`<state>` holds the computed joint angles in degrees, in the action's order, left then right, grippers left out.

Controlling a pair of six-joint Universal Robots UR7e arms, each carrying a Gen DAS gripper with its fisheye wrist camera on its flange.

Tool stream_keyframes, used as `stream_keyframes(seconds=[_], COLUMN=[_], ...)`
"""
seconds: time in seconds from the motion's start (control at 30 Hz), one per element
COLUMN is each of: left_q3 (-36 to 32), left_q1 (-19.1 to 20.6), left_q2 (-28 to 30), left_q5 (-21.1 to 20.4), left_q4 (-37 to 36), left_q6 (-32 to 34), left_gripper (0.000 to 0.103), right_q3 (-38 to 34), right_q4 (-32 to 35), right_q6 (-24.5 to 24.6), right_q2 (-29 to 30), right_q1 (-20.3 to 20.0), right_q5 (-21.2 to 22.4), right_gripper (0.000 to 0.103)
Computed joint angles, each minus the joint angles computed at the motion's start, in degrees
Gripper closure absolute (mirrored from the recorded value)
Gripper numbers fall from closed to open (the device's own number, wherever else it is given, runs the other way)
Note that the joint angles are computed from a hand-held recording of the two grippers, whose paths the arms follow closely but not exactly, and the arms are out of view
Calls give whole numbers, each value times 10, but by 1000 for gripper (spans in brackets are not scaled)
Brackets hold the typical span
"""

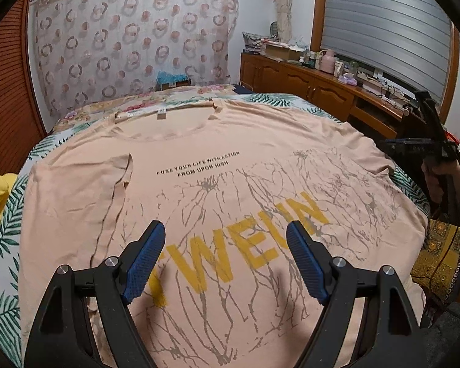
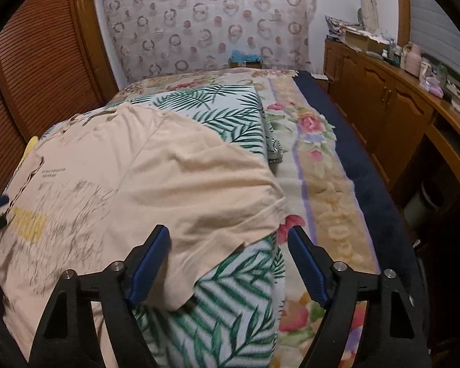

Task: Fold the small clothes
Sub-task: 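Grasp the unfolded side edge of the shirt with the right tool, then fold the held side over toward the shirt centre with the right tool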

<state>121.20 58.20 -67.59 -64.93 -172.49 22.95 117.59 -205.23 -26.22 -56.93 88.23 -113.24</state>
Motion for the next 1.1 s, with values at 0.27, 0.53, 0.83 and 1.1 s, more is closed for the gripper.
stream_keyframes(seconds=[0.27,0.53,0.83,1.1], left_q3=[6,3,0,4], left_q1=[-2,3,7,10], left_q2=[3,1,-2,-12], left_q5=[7,1,-8,-10], left_q4=[-13,-13,-12,-20], left_q6=[-7,-9,-18,-18], left_gripper=[21,21,21,21], right_q3=[-32,-48,-27,-57], right_q4=[69,16,-10,46], right_q6=[26,-60,-101,-108], right_q2=[-3,32,22,62], right_q1=[-6,25,79,124], right_q5=[1,-76,9,50], right_gripper=[59,100,100,100])
